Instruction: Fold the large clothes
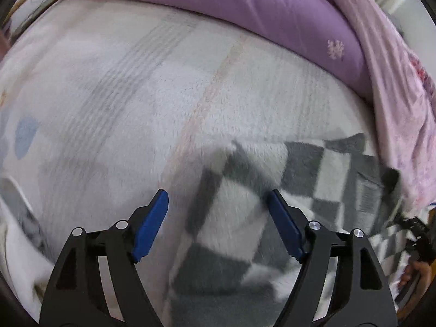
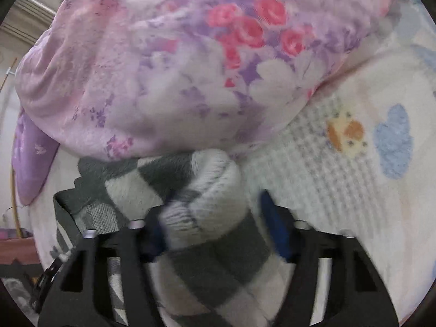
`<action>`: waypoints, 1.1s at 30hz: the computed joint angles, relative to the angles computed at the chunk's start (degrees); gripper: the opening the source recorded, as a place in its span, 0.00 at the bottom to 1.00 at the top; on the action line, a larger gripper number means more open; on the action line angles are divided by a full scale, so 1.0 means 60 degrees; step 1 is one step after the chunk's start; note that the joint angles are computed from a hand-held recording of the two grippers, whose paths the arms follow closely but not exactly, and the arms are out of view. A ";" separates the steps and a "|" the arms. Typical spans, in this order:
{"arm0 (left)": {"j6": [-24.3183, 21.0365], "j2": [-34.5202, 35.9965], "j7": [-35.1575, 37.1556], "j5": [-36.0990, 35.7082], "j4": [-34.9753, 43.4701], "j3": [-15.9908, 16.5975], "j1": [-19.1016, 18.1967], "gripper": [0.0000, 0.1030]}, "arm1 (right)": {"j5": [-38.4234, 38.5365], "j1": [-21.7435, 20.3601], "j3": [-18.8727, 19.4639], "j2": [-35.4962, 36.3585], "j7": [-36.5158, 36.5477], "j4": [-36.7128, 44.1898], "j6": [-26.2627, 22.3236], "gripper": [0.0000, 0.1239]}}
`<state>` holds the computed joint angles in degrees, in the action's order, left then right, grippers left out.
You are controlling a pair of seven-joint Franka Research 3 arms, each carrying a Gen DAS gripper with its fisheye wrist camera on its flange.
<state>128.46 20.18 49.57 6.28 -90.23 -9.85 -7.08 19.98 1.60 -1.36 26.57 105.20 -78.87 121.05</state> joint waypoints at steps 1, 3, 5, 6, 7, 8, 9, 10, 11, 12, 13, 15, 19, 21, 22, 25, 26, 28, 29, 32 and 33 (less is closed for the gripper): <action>0.0026 0.0063 0.0143 -0.0139 0.0035 -0.0037 0.0073 0.66 | 0.0113 -0.0071 0.0068 0.0016 -0.0263 0.0011 0.0039 0.30; 0.0344 0.0169 0.0640 -0.0691 0.0038 -0.0206 0.0305 0.47 | 0.0170 -0.0116 0.0131 0.0005 -0.0696 -0.0002 0.0053 0.22; 0.0368 0.0195 0.0815 -0.0605 0.0143 -0.0180 0.0231 0.24 | 0.0084 -0.0024 0.0091 -0.0216 -0.0868 -0.0305 0.0376 0.19; 0.0536 0.0031 0.0786 -0.0396 -0.0024 -0.0127 0.0139 0.23 | 0.0226 -0.0009 0.0110 -0.0543 -0.0988 -0.0790 0.0884 0.18; 0.0775 -0.0169 0.0694 -0.0311 -0.0254 -0.0099 0.0093 0.22 | 0.0445 -0.0013 0.0152 -0.0922 -0.1163 -0.1336 0.1429 0.18; 0.1087 -0.0463 0.0657 -0.0340 -0.0582 -0.0106 0.0107 0.22 | 0.0608 0.0004 0.0173 -0.1353 -0.1344 -0.1903 0.1913 0.17; 0.1468 -0.0787 0.0721 -0.0481 -0.0947 -0.0147 0.0165 0.21 | 0.0916 -0.0002 0.0219 -0.1912 -0.1607 -0.2583 0.2551 0.17; 0.1853 -0.1248 0.0807 -0.0629 -0.1399 -0.0186 0.0217 0.21 | 0.1153 0.0003 0.0240 -0.2260 -0.1821 -0.2984 0.2900 0.17; 0.2118 -0.1725 0.0893 -0.0778 -0.1819 -0.0213 0.0246 0.21 | 0.1217 0.0057 0.0234 -0.2706 -0.2043 -0.3432 0.3219 0.16; 0.2395 -0.2230 0.1088 -0.1044 -0.2262 -0.0254 0.0278 0.21 | 0.1347 0.0113 0.0248 -0.3332 -0.2396 -0.4036 0.3621 0.16; 0.2505 -0.2519 0.1109 -0.1095 -0.2465 -0.0250 0.0223 0.21 | 0.1557 0.0160 0.0241 -0.3813 -0.2715 -0.4475 0.3877 0.16; 0.2598 -0.3327 0.1024 -0.1035 -0.3053 -0.0219 0.0088 0.21 | 0.1648 0.0286 0.0151 -0.4910 -0.3049 -0.5425 0.4225 0.16; 0.2212 -0.5368 0.0605 -0.1108 -0.4499 -0.0173 -0.0321 0.21 | 0.1640 0.0430 -0.0091 -0.7168 -0.3114 -0.7145 0.4062 0.16; 0.1832 -0.6394 0.0506 -0.1397 -0.5205 -0.0064 -0.0560 0.21 | 0.1400 0.0409 -0.0225 -0.8355 -0.3026 -0.7881 0.3418 0.16; 0.1505 -0.6902 0.0307 -0.1375 -0.5496 -0.0104 -0.0655 0.21 | 0.1257 0.0383 -0.0210 -0.8839 -0.2919 -0.8220 0.3162 0.16; 0.0362 -0.8173 -0.0142 -0.1516 -0.6240 -0.0090 -0.0996 0.21 | 0.0767 0.0163 -0.0186 -1.0427 -0.2482 -0.9312 0.2112 0.16; -0.0034 -0.8609 -0.0334 -0.1553 -0.6561 -0.0124 -0.1117 0.21 | 0.0623 0.0028 -0.0168 -1.1000 -0.2273 -0.9767 0.1818 0.16; -0.0827 -0.9409 -0.1061 -0.1815 -0.7183 -0.0211 -0.1354 0.22 | 0.0444 -0.0158 -0.0190 -1.1886 -0.1950 -1.0506 0.1161 0.17; -0.1089 -0.9697 -0.1362 -0.1945 -0.7411 -0.0248 -0.1494 0.23 | 0.0210 -0.0309 -0.0093 -1.2301 -0.1795 -1.0862 0.0855 0.17; -0.2276 -1.0314 -0.2222 -0.2140 -0.7962 -0.0499 -0.1932 0.28 | 0.0131 -0.0575 -0.0288 -1.3078 -0.1123 -1.1552 -0.0577 0.19; -0.2686 -1.0411 -0.2408 -0.2288 -0.8070 -0.0561 -0.2166 0.28 | 0.0089 -0.0661 -0.0370 -1.3178 -0.0995 -1.1662 -0.1042 0.21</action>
<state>112.34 -42.28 35.12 -7.45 -138.65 -13.22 -20.07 20.51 -2.37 -3.58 -52.49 99.23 -148.84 114.80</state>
